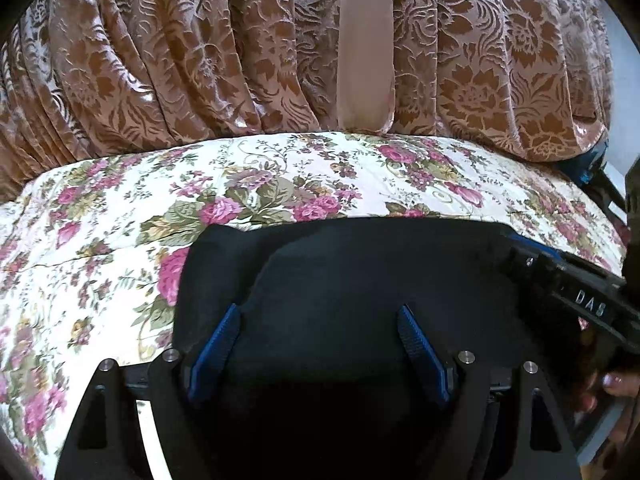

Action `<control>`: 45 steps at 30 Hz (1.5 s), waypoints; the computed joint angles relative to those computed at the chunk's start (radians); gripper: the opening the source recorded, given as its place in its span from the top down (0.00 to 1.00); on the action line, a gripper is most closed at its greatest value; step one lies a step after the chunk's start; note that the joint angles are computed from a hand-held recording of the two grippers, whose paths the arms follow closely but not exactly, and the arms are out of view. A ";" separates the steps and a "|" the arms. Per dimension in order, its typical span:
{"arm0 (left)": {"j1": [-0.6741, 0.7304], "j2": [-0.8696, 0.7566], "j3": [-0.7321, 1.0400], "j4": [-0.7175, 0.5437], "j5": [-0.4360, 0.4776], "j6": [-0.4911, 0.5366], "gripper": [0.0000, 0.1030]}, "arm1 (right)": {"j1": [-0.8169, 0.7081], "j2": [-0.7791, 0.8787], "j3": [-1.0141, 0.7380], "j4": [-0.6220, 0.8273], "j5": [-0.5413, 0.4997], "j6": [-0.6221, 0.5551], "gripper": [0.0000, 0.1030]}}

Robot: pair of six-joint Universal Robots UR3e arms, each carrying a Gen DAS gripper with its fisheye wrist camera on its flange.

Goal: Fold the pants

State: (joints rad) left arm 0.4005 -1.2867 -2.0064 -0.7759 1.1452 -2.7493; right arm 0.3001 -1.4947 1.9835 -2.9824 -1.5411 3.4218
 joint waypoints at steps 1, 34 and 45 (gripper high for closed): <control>0.010 0.017 -0.009 -0.007 -0.001 -0.003 0.20 | -0.003 -0.009 0.008 -0.002 0.005 0.005 0.70; 0.634 0.420 -0.008 -1.076 -0.362 0.586 0.10 | -0.263 -0.521 0.474 0.147 0.380 0.049 0.24; 0.836 0.246 0.135 -1.620 -0.296 1.082 0.10 | -0.517 -0.742 0.495 0.623 0.729 -0.194 0.22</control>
State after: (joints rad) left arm 1.2361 -1.0402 -1.8712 -2.3959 0.8496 -1.6675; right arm -0.2166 -2.2370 2.4783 -2.3594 -0.8116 3.2274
